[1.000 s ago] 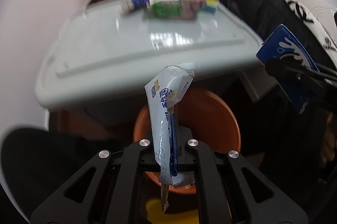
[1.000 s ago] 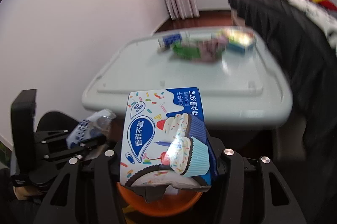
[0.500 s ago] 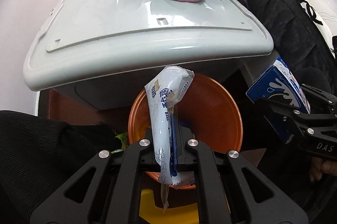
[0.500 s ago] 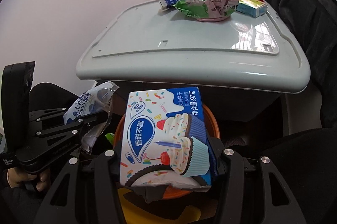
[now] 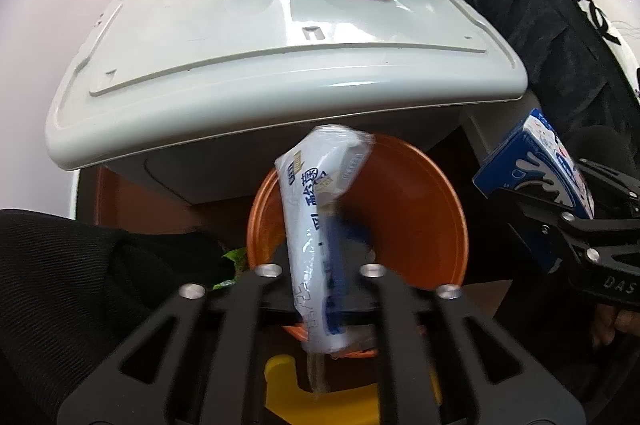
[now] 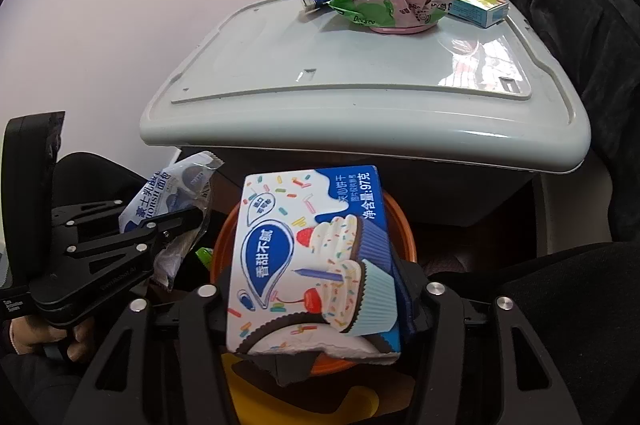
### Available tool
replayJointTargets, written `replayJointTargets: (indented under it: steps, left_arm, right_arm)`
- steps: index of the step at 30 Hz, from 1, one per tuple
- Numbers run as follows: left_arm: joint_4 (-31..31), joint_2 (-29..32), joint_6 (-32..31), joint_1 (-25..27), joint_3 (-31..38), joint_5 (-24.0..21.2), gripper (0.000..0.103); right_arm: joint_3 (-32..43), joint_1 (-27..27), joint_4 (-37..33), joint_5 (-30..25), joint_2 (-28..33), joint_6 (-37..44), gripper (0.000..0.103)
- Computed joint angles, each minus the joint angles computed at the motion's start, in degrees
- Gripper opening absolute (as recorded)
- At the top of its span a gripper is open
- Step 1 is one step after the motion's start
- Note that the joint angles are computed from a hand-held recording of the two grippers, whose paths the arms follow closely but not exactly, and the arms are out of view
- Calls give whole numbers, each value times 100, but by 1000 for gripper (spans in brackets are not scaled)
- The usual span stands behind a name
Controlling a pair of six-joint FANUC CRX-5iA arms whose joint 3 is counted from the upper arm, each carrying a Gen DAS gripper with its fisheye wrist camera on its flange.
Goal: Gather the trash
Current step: 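Carry both items over the orange bin and open both grippers to drop them, then move the right gripper to the green-pink wet-wipe bag and grasp it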
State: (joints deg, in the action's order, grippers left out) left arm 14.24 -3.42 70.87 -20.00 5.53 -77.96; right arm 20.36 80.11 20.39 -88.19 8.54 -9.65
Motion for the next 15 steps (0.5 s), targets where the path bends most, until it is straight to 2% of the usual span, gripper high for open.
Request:
replayJointTargets:
  steps: [1,2,4,9,15]
  left_arm:
    - [-108,-23,113,-20,19,35,66]
    - [-136,-75,181,3,-13,114,94]
    - [147,-190,116,168,-172,280,93]
    - [177,-161,155,224,-129,264,93]
    - [234,-118,25,207,23,370,93]
  right_arm:
    - [36,14,36,-85,28,-18,87]
    - [45,61,175,-206,48,-101,86]
    - [-20,92,287,-231,-7,-221,86]
    - [-221,141,483,-284,-188,-578,86]
    - [-244,52,551,-331,-250,-438,86]
